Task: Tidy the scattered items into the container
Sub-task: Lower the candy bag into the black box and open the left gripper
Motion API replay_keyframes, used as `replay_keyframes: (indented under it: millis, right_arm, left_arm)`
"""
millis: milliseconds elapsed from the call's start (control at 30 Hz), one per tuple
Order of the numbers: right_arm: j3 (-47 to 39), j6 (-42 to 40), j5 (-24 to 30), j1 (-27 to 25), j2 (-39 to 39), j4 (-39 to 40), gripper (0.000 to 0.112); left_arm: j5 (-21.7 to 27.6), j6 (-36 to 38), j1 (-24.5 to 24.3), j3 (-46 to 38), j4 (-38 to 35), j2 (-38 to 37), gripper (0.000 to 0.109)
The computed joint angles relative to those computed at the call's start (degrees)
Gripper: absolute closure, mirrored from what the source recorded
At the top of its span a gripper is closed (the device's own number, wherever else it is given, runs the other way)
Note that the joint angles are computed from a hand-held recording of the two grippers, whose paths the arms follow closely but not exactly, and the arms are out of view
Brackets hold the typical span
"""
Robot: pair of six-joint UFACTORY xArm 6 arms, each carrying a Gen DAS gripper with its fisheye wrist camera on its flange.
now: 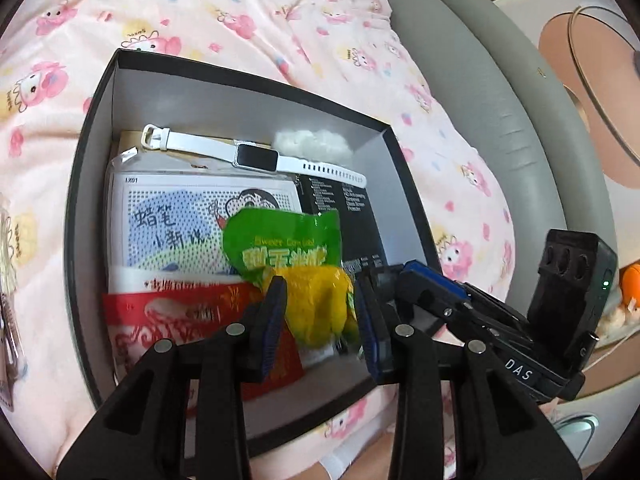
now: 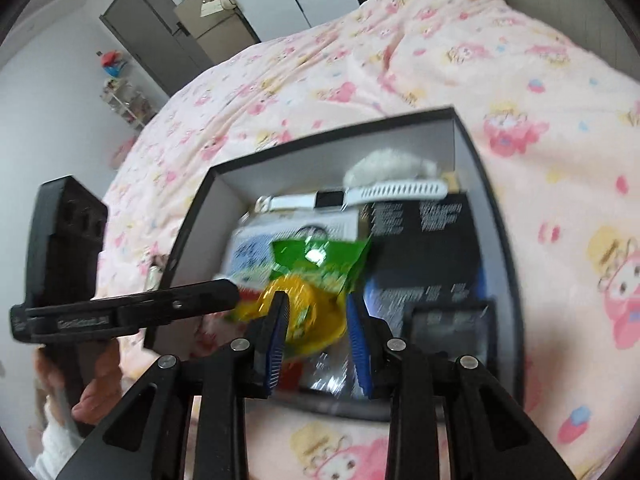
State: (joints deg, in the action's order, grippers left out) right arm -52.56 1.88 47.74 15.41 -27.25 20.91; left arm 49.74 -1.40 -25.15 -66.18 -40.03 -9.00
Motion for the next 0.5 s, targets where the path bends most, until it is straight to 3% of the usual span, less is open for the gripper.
replay_keyframes:
  millis: [167,367,500]
  right_arm:
    - [1.6,-0.5,-0.1,-1.5,-0.2,2.5,0.086]
    - [3.5,-4.8,0.7,-0.7,-0.6,8.7,0.086]
    - [2.7,-0.6,1.5,1.4,0.6,1.9,0.086]
  left_arm:
    - [2.2,-5.1,-1.3,-0.6,8.9,1.6,0.075]
    - [4.5,-0.1,-0.9,2.4,4.5,-1.9,0.073]
    - [4.1,-2.5,-1.1,2.8,7.3,-2.1,0.072]
